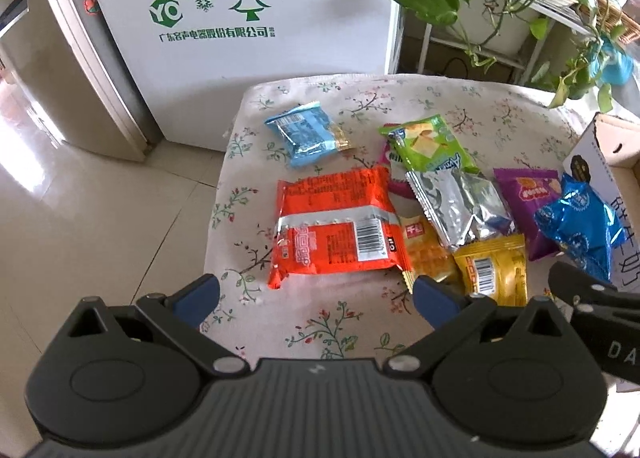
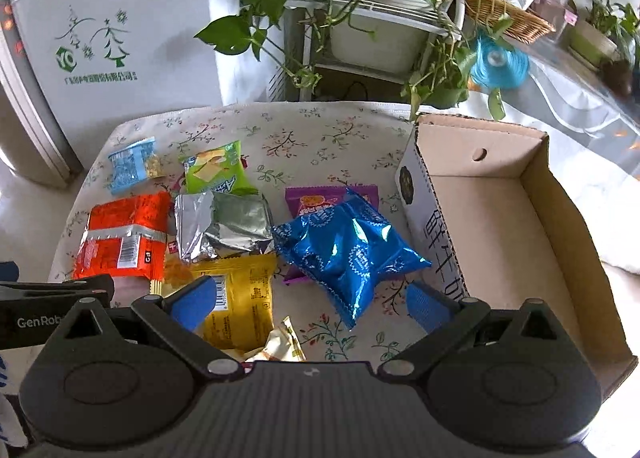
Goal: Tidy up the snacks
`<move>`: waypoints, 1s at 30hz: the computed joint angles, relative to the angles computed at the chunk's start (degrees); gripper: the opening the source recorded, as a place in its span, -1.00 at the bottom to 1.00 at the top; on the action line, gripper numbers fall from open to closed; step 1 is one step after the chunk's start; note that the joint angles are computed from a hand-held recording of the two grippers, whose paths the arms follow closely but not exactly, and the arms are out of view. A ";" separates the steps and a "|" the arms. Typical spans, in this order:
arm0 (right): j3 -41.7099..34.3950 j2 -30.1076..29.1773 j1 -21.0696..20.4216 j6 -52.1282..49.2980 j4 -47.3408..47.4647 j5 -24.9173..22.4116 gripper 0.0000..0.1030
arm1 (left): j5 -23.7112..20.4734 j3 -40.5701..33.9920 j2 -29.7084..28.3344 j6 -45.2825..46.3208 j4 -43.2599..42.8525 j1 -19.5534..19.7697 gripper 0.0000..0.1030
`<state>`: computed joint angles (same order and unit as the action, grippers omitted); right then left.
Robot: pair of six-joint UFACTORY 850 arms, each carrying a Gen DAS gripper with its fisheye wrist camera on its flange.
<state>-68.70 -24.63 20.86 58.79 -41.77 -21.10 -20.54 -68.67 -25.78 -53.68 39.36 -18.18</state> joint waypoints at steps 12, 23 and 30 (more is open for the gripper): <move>-0.57 -0.64 0.07 -3.46 3.78 -0.86 1.00 | 0.54 1.35 0.74 -1.28 0.17 -0.12 0.98; 0.02 -0.15 0.19 -2.89 2.58 -0.39 1.00 | -0.09 2.45 1.59 -10.06 9.33 -1.08 0.97; 0.68 0.23 0.31 -1.68 0.99 0.18 1.00 | 0.23 3.04 1.85 -11.22 10.04 -1.08 0.97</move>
<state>-68.02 -24.40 21.17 57.11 -40.79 -20.92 -20.31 -65.63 -23.93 -64.89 49.40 -19.26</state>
